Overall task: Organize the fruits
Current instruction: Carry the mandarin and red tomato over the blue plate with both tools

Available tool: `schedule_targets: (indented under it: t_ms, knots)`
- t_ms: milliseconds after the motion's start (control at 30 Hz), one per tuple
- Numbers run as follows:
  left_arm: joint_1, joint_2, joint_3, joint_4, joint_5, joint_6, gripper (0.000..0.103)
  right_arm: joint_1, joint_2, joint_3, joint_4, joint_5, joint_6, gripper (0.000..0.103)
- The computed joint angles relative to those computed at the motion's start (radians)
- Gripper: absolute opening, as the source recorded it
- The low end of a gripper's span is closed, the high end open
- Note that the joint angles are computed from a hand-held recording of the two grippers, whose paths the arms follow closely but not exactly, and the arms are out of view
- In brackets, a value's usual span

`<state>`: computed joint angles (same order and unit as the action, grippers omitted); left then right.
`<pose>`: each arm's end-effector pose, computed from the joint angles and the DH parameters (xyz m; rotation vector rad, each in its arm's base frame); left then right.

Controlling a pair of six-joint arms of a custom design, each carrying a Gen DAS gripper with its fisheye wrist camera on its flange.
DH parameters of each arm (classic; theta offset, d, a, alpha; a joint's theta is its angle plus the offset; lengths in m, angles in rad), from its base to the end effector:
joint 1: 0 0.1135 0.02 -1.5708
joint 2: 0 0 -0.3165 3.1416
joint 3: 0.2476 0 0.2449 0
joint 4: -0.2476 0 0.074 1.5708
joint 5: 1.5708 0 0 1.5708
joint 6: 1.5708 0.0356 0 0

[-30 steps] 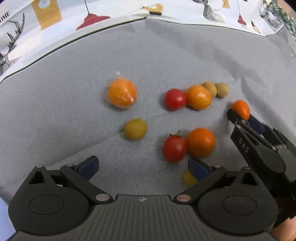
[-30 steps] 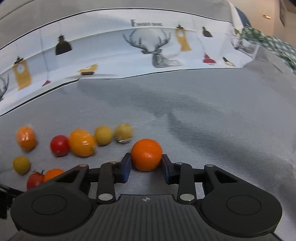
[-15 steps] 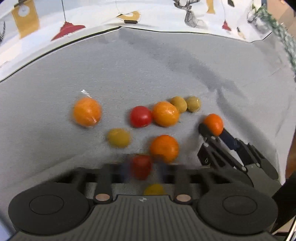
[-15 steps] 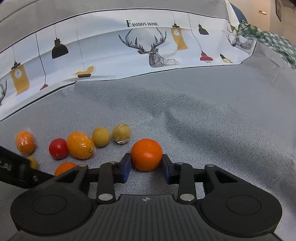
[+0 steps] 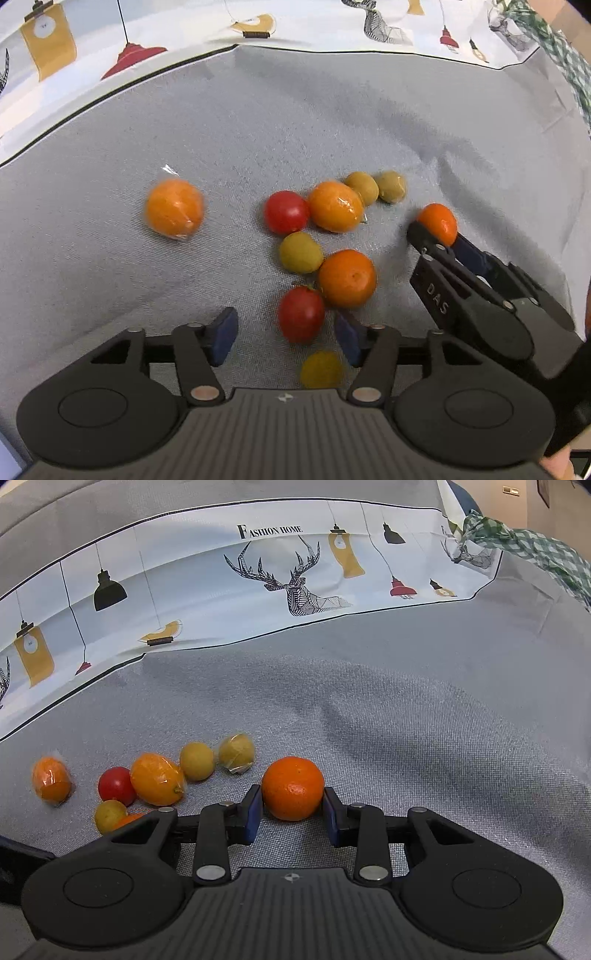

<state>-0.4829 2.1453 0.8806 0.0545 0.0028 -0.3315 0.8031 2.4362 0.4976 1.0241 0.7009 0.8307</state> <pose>0.3183 -0.1670 0.0683 0.2128 2.7962 -0.2061 0.2203 0.1951 -0.0046 0.3047 2.2002 -0.0044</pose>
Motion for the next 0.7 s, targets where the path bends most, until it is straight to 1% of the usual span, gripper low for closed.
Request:
schedule_targets:
  t_ms: [67, 133, 167, 267, 333, 400, 467, 533, 600, 633, 667, 700]
  knots:
    - [0.005, 0.013, 0.003, 0.014, 0.007, -0.020, 0.064, 0.000, -0.001, 0.001, -0.003, 0.001, 0.000, 0.036]
    - [0.008, 0.004, -0.018, 0.059, 0.015, -0.015, 0.034, 0.000, -0.001, 0.003, -0.005, 0.001, -0.001, 0.036]
    - [0.008, 0.007, -0.005, 0.035, 0.017, 0.000, 0.031, 0.000, -0.001, 0.004, -0.007, 0.002, -0.002, 0.036]
    - [0.005, -0.016, -0.027, 0.044, 0.003, -0.004, 0.030, 0.002, -0.002, 0.005, -0.011, 0.007, 0.001, 0.036]
    - [0.011, -0.047, -0.054, 0.051, -0.007, -0.018, 0.030, -0.001, -0.001, -0.007, 0.016, 0.004, 0.009, 0.035]
    - [0.026, -0.106, -0.096, 0.048, -0.003, -0.033, 0.030, 0.002, 0.005, -0.031, 0.084, 0.023, 0.018, 0.035]
    - [0.036, -0.200, -0.155, 0.020, -0.028, -0.046, 0.031, 0.020, 0.017, -0.055, 0.174, 0.082, -0.002, 0.035]
    - [0.056, -0.324, -0.218, -0.042, -0.049, -0.060, 0.031, 0.043, 0.028, -0.071, 0.242, 0.131, -0.028, 0.035]
    - [0.085, -0.470, -0.278, -0.149, -0.063, -0.075, 0.031, 0.075, 0.025, -0.080, 0.264, 0.191, -0.054, 0.035]
    - [0.102, -0.547, -0.303, -0.215, -0.067, -0.080, 0.031, 0.099, 0.007, -0.086, 0.236, 0.226, -0.048, 0.035]
    - [0.123, -0.636, -0.332, -0.286, -0.070, -0.082, 0.031, 0.127, -0.026, -0.088, 0.171, 0.266, -0.027, 0.035]
    - [0.143, -0.721, -0.359, -0.350, -0.072, -0.086, 0.031, 0.166, -0.076, -0.087, 0.068, 0.311, 0.022, 0.035]
